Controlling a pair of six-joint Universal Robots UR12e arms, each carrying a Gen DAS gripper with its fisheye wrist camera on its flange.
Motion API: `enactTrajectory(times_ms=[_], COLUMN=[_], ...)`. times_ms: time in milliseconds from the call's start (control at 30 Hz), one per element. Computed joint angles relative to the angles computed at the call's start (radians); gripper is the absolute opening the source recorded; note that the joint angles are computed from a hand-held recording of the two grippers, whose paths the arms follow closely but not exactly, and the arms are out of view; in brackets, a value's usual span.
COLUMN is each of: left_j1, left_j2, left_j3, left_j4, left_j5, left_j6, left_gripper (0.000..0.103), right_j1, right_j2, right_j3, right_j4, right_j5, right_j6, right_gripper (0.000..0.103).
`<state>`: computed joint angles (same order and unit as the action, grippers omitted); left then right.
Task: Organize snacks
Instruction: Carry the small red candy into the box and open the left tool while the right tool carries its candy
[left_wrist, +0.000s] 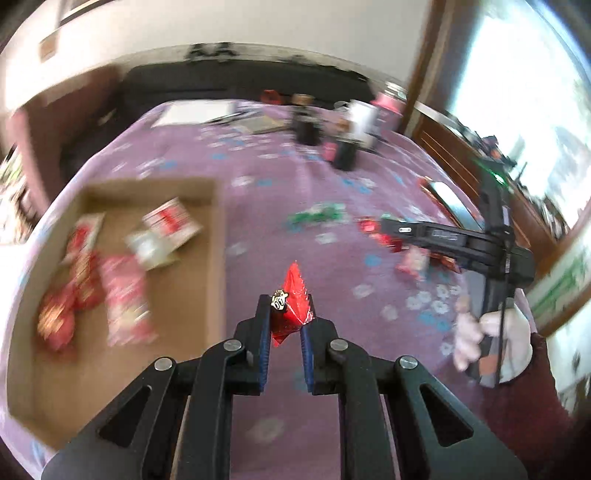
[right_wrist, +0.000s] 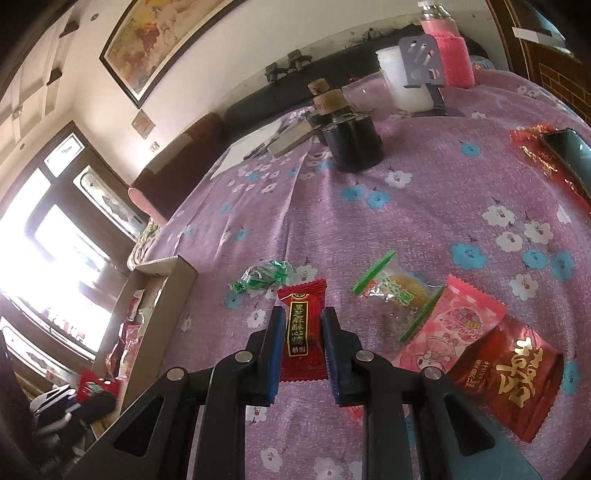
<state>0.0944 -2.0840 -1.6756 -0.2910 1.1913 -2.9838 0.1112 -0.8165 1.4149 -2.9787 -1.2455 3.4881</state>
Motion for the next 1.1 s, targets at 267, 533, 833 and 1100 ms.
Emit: enactTrajectory(times_ms=[267,533,833,1100], left_j1=[0.113,0.156,0.174,0.205], left_j2=[0.024,-0.001,-0.014,0.014], left_j3=[-0.075,-0.059,-0.048,-0.103], left_j4=[0.068,0.038,0.004,0.124], left_j5=[0.019,0.019,0.017,-0.058], left_j6=[-0.183,-0.222,-0.251,-0.309], left_gripper=[0.012,0.012,0.017,0.052], right_j1=[0.036,0.107,0.221,0.284], right_j2=[-0.013,-0.043,0.036,0.093], right_j3=[0.017,0.019,-0.164,-0.249], right_j4=[-0.001,0.005,0.228,0.326], right_j5=[-0.103,-0.052,0.014,-0.027], right_j6=[-0.055,-0.118,-0.279,-0.345], right_gripper=[0.021,0.02,0.02,0.021])
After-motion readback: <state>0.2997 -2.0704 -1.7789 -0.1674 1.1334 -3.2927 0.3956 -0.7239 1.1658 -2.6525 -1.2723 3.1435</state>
